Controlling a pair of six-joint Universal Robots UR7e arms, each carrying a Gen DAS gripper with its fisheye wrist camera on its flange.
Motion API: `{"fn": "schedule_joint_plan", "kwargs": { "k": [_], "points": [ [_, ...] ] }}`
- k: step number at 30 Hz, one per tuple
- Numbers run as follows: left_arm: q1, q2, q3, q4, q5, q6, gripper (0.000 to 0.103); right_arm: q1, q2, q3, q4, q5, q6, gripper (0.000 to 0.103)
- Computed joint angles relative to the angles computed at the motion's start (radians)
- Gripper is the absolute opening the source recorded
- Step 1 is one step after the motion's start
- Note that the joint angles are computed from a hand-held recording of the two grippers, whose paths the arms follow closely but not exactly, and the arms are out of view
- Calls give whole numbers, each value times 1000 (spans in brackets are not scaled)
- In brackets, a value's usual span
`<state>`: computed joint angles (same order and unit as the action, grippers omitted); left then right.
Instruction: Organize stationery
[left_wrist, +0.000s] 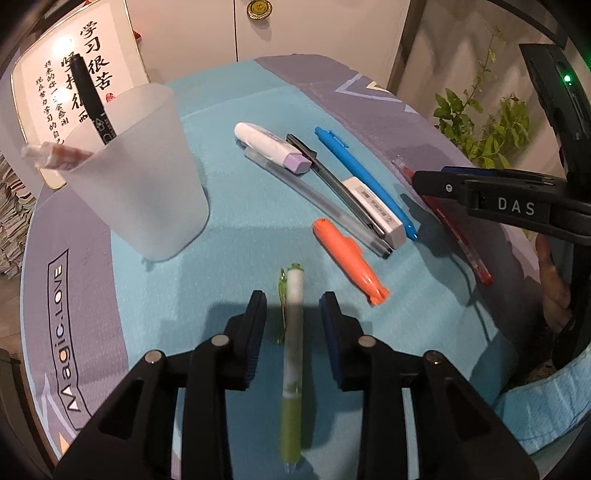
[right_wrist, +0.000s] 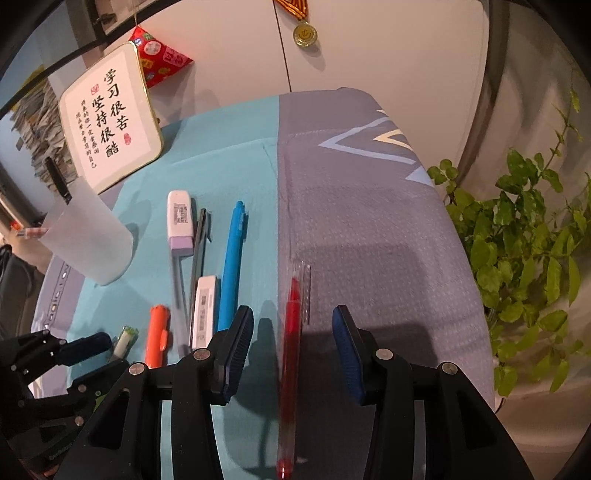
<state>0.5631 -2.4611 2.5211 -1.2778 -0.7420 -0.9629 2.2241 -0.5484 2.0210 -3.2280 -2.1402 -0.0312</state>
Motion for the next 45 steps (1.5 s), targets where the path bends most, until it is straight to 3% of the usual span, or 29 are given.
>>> {"fn": "schedule_joint_plan", "kwargs": {
  "k": [5, 18, 19, 21, 22, 24, 28, 33, 45],
  "points": [
    [37, 38, 9, -74, 9, 51, 28, -4, 18, -27, 19, -7, -9, 45],
    [37, 54, 21, -76, 45, 67, 29, -6, 57, -76, 56, -42, -24, 44],
    [37, 56, 22, -78, 47, 70, 28, -3, 62, -81, 52, -55, -29, 38],
    [37, 54, 25, -87, 47, 81, 12, 5, 76, -92, 47, -88, -44, 22],
    [32, 58, 22, -74, 49, 70, 12, 5, 74, -94, 53, -86, -46, 16],
    [16, 60, 15, -36, 57, 35, 12, -3, 59, -85, 63, -48, -25, 16],
    [-54, 29, -11, 81, 64, -53, 12, 7, 38, -57, 10, -31, -26, 15],
    [-190, -18, -47, 280, 53, -213, 12, 38, 10, -18, -59, -20, -31, 16],
    [-550, -80, -124, 691, -69, -604, 12, 127, -50, 59, -182, -9, -39, 16]
  ]
}}
